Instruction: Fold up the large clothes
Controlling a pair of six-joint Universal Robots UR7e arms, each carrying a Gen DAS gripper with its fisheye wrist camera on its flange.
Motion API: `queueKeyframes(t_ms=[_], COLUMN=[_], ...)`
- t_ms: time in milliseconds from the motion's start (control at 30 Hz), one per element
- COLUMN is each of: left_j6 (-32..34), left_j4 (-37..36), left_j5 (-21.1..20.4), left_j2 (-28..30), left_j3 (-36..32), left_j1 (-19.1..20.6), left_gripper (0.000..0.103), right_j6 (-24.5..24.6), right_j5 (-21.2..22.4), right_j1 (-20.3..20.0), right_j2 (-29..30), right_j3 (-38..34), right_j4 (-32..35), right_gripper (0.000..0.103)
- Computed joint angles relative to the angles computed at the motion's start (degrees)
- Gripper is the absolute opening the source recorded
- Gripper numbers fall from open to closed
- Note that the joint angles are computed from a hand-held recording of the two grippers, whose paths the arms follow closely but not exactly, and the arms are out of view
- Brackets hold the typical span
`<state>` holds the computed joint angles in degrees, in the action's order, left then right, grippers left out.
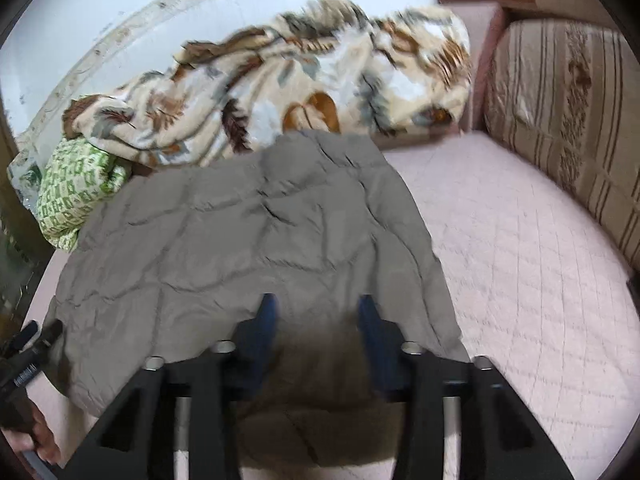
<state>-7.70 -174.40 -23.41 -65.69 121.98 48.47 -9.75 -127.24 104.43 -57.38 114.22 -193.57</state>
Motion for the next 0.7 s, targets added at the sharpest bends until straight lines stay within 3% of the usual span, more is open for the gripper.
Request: queueKeyframes(t_ms=[100, 167, 300, 433, 467, 533, 700], left_j6=[-9.89, -14.17, -15.45, -16.29, -16.88, -18.97, -25.63], left_j4=[12.22, 18.92, 20.85, 22.58, 23.26, 24.94, 29.59], left_j5=[-1.10, -4.58, -6.83, -9.72, -9.66, -9.82, -15.52], left_j2=[-2.50, -3.32, -4.01, -9.16, -10.99, -14.34, -23.57], left_j3=[-1.42, -2.84, -3.82, -2.89, -2.27, -1.28, 1.67], left_j1=[2.60, 4.61, 5.24, 4.89, 4.76, 5.00, 8.14], left_gripper=[0.093, 0.093, 0.093, 0.093, 0.093, 0.093, 0.093], right_j6=[4.62, 6.04, 7.90, 9.95, 10.42, 11.07, 15.27], right_j5=[1.08, 2.02, 3.34, 7.44, 8.80, 9.91, 12.31], right_j1=[-1.66, -2.60, -3.19, -3.45, -3.62, -3.94, -6.42], right_j2=[-1.46, -1.64, -1.79, -4.84, -6.29, -8.56, -15.60], right_j3=[0.50, 0.40, -0.15, 1.60, 2.82, 5.21, 12.55], right_j4=[5.19, 7.90, 10.18, 9.86, 9.00, 6.71, 2.80], right_gripper=[0.043, 0.043, 0.044, 0.046, 0.049, 0.071, 0.074])
